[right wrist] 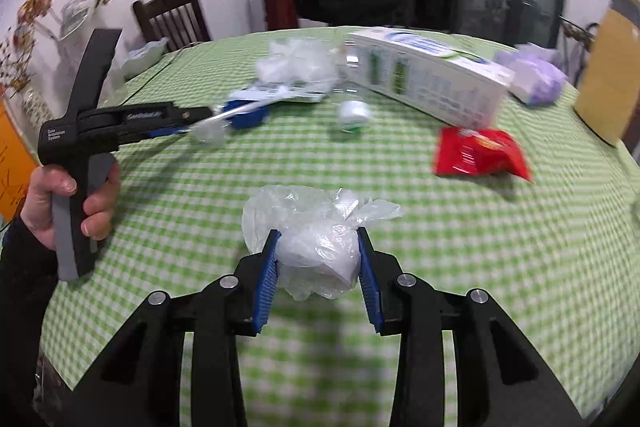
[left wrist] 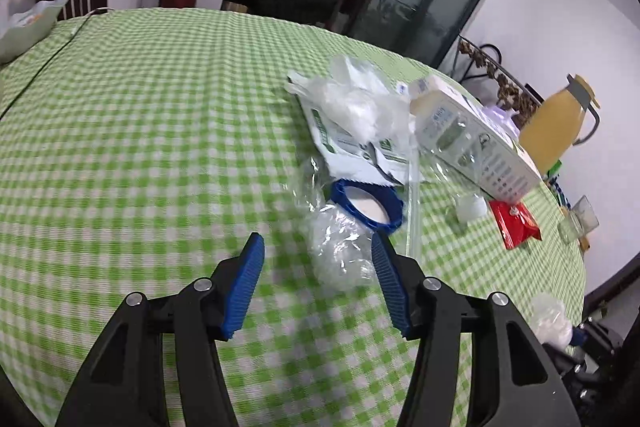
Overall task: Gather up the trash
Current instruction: 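Carry the clear wrapper to the bin and open the right tool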
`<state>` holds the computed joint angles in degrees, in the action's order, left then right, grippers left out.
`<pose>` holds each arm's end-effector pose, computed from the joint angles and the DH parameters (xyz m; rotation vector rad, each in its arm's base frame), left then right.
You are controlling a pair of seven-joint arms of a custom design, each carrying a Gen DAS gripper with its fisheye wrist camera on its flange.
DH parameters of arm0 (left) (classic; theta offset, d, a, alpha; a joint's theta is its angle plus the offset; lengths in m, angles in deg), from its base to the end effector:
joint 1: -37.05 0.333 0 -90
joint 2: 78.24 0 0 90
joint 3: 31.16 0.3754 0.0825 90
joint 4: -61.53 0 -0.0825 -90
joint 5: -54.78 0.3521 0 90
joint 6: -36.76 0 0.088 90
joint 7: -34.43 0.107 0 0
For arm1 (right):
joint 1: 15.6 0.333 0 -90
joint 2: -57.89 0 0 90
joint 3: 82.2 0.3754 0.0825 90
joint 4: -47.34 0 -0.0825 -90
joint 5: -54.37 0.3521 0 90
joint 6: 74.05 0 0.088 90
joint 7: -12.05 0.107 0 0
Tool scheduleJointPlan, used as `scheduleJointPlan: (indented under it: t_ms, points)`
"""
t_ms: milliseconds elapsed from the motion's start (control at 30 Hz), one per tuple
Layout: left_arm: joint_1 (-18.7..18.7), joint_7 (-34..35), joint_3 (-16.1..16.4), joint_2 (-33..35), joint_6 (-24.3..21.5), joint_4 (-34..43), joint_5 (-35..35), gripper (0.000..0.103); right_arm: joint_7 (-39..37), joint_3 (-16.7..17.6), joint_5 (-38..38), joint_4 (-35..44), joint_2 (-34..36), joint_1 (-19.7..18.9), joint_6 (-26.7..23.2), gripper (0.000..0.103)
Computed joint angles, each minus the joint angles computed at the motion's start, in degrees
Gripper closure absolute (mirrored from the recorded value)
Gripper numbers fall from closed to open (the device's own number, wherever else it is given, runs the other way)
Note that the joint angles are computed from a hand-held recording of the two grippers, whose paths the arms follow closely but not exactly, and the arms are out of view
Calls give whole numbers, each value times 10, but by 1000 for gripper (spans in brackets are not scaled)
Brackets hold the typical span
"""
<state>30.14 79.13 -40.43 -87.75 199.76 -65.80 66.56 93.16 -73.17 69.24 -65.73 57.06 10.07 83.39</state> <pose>0.4824 -0.1577 0.6101 -2.1299 1.5260 -0.9922 0.4755 0.3175 0.6384 -2.0662 1.1392 -0.3222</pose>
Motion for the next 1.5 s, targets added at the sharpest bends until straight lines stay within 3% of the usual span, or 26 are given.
scheduleJointPlan:
  t_ms: [67,267,367,433,500,633,733,900,1167,1333,1500]
  points:
    - [-9,22,2,2,6,1,-6,76,4,-7,3,-20,-17,-8,2,66]
    - [-1,13,-15,-2,-10,8,36,79,27,-19,0,-78,-67,-36,19,66]
    - [26,-52,-38,-15,-23,9,117,80,28,-26,6,-105,-94,-51,31,66]
    - [66,-151,-74,-33,-70,20,230,80,35,-29,6,-122,-113,-65,38,66]
    - [75,-212,-81,-49,-104,26,276,80,41,-34,9,-140,-132,-78,46,66]
    - [62,-249,-71,-86,-119,28,302,80,35,-52,30,-173,-167,-95,67,66]
    - [53,-249,-80,-107,-128,42,320,80,29,-68,50,-196,-191,-108,73,66]
    - [31,-239,-98,-105,-133,89,313,80,41,-79,49,-243,-240,-161,82,66]
    - [-38,-206,-140,9,-166,235,330,79,63,-109,25,-314,-301,-277,88,66]
    - [-119,-168,-159,133,-161,363,342,79,65,-126,-2,-346,-314,-356,61,65]
    - [-207,-81,-171,276,-187,515,322,79,55,-162,0,-377,-298,-393,36,65]
